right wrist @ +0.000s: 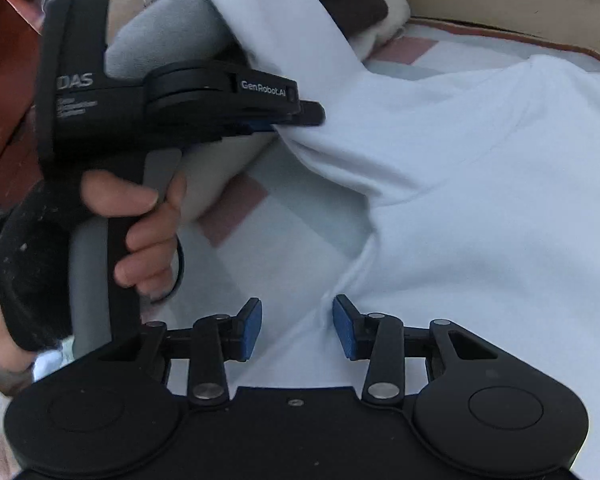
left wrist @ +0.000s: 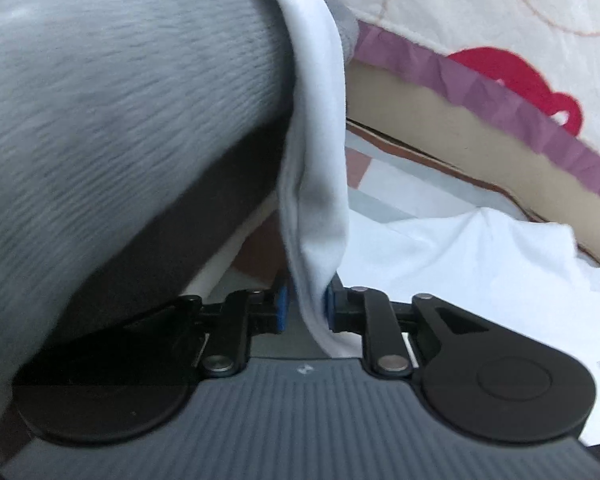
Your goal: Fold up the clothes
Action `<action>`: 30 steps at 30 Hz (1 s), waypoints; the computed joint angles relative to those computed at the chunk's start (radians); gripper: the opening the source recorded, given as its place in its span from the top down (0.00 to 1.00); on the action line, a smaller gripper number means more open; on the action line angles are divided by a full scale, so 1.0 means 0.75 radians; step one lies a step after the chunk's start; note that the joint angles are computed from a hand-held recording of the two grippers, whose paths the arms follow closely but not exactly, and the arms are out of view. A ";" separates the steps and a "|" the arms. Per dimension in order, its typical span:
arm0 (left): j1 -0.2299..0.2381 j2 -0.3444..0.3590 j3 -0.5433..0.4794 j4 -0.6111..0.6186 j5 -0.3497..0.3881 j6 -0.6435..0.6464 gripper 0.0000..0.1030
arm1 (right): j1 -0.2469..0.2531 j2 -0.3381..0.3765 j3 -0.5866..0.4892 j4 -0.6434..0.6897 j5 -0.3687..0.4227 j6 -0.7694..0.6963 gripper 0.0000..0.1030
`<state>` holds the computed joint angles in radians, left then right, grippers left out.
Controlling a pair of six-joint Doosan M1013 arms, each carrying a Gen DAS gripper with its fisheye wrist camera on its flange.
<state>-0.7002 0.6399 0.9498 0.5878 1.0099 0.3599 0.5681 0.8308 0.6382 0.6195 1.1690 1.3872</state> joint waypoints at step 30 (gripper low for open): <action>0.042 -0.053 -0.153 0.242 -0.213 -0.018 0.95 | -0.130 -0.305 0.552 -0.121 -0.619 0.462 0.51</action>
